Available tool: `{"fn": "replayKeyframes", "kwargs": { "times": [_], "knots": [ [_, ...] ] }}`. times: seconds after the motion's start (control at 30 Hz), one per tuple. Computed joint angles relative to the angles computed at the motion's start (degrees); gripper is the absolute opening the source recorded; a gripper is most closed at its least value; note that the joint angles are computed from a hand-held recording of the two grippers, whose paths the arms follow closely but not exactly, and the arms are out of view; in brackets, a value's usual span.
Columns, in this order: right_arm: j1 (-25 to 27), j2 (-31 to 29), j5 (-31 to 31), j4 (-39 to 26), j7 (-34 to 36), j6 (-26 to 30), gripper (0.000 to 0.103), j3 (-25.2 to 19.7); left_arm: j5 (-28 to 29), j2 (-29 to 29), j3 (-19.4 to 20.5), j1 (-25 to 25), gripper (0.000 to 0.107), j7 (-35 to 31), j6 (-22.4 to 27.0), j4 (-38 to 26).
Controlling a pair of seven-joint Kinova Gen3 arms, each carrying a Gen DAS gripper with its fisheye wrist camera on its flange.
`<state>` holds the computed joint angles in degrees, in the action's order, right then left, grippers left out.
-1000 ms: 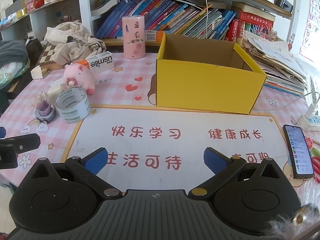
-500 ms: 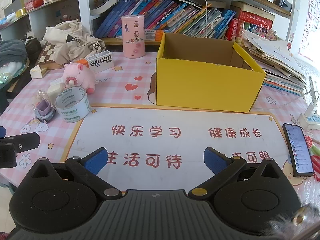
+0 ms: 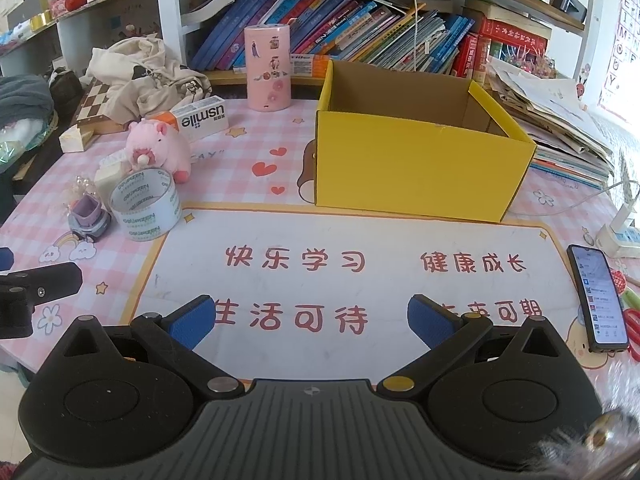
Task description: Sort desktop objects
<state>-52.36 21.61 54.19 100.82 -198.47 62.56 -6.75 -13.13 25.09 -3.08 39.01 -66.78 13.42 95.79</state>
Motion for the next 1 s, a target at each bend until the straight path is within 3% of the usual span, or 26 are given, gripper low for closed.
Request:
{"fn": "replayKeyframes", "kwargs": {
  "times": [0.43,0.63,0.83,1.0],
  "knots": [
    [-0.4,0.9,-2.0,-2.2,3.0,2.0,0.102,0.0,5.5,-0.5,7.4,-7.2,0.103,-7.2,-3.0,2.0],
    [-0.2,0.1,-1.7,-1.0,2.1,-0.1,0.102,0.0,7.8,0.0,7.1,-7.4,0.103,-7.9,-0.2,0.8],
    [0.0,0.2,-2.3,-1.3,2.8,-0.6,0.102,-0.1,8.1,-0.4,6.5,-7.2,0.103,-7.7,-0.8,1.5],
    [0.2,-0.4,-1.9,-0.4,2.6,-3.0,0.103,0.0,10.8,-0.6,11.4,-11.9,0.103,-11.1,-2.6,2.8]
  ]
}}
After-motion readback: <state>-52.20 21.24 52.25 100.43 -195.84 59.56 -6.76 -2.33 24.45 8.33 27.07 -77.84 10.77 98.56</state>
